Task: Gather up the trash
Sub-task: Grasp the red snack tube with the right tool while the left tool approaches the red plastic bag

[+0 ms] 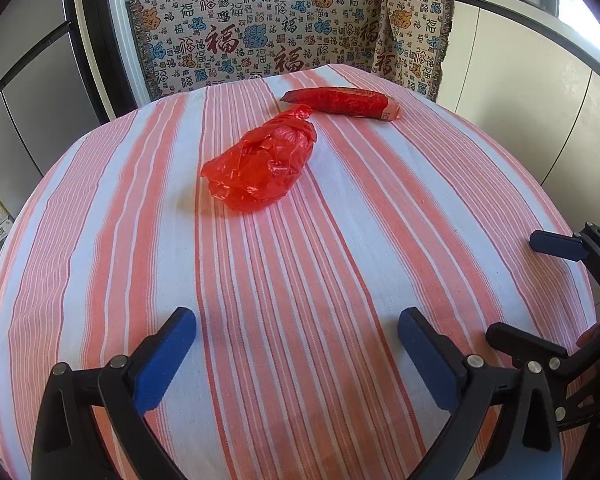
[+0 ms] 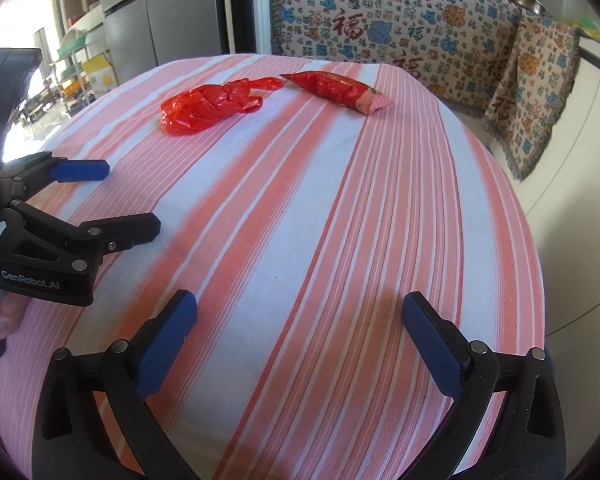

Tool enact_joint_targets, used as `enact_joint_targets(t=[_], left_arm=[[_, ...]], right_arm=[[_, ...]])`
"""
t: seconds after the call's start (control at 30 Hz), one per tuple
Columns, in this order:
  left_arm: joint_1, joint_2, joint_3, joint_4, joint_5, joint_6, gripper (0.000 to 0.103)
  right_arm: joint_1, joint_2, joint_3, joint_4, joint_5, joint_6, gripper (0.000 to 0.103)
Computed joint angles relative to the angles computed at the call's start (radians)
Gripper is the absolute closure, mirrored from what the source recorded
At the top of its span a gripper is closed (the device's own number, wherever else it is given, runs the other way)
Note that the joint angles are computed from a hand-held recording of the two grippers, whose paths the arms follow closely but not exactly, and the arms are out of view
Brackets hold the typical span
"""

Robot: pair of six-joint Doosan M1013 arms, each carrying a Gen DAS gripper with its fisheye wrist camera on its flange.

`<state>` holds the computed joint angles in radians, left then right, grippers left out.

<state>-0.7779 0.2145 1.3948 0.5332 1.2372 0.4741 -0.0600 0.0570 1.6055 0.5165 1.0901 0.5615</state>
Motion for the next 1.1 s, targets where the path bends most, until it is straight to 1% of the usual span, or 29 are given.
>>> enact_joint_targets(t=[0.07,0.13,0.23,0.33,0.4,0.47,0.57,0.6,0.67,0.7,0.73,0.77,0.8,0.83,0.87,0.93,1.0,1.1], left_arm=[[0.006,-0.004,0.004,-0.010,-0.016,0.030,0.000],[0.023,-0.011,0.012,-0.037,-0.054,0.099,0.000],[0.066,-0.024,0.028,-0.094,-0.130,0.231,0.000],[0.110,-0.020,0.025,-0.152,-0.180,0.365,0.000],[0.135,-0.009,0.013,-0.185,-0.202,0.434,0.000],[0.153,0.011,-0.010,-0.202,-0.208,0.481,0.000],[0.170,0.037,-0.041,-0.205,-0.208,0.492,0.000],[0.174,0.042,-0.047,-0.201,-0.208,0.482,0.000],[0.179,0.049,-0.055,-0.191,-0.205,0.457,0.001],[0.179,0.050,-0.056,-0.183,-0.207,0.444,0.001],[0.178,0.050,-0.056,-0.178,-0.205,0.440,0.005],[0.175,0.049,-0.054,-0.171,-0.209,0.442,0.008],[0.171,0.046,-0.051,-0.162,-0.218,0.445,0.016],[0.167,0.045,-0.050,-0.151,-0.220,0.443,0.022],[0.162,0.046,-0.051,-0.136,-0.216,0.439,0.024],[0.155,0.047,-0.052,-0.116,-0.213,0.434,0.032],[0.155,0.048,-0.054,-0.113,-0.212,0.430,0.032],[0.162,0.046,-0.050,-0.131,-0.222,0.420,0.032]], right_arm=[[0.000,0.000,0.000,0.000,0.000,0.000,0.001],[0.000,0.000,0.000,0.000,0.000,0.000,0.001],[0.000,0.000,0.000,0.000,0.000,0.000,0.001],[-0.001,0.000,0.000,0.000,0.001,-0.001,0.001],[-0.001,0.001,-0.002,0.000,0.004,0.002,0.001],[-0.003,0.007,-0.011,-0.002,0.020,0.008,0.001],[0.006,0.036,-0.059,-0.039,0.066,0.011,0.001],[0.012,0.049,-0.077,-0.056,0.062,0.009,0.001],[0.033,0.086,-0.126,-0.119,0.022,0.027,0.001],[0.039,0.116,-0.163,-0.134,0.041,0.033,0.001],[0.042,0.153,-0.208,-0.138,0.071,0.044,0.001],[0.047,0.180,-0.241,-0.140,0.068,0.063,0.002],[0.055,0.202,-0.269,-0.146,0.061,0.069,0.002],[0.064,0.226,-0.299,-0.154,0.073,0.063,0.001],[0.071,0.253,-0.333,-0.151,0.101,0.049,0.000],[0.088,0.289,-0.378,-0.145,0.114,0.033,0.000],[0.105,0.319,-0.420,-0.143,0.132,0.020,0.001],[0.135,0.350,-0.466,-0.161,0.115,0.003,0.002]])
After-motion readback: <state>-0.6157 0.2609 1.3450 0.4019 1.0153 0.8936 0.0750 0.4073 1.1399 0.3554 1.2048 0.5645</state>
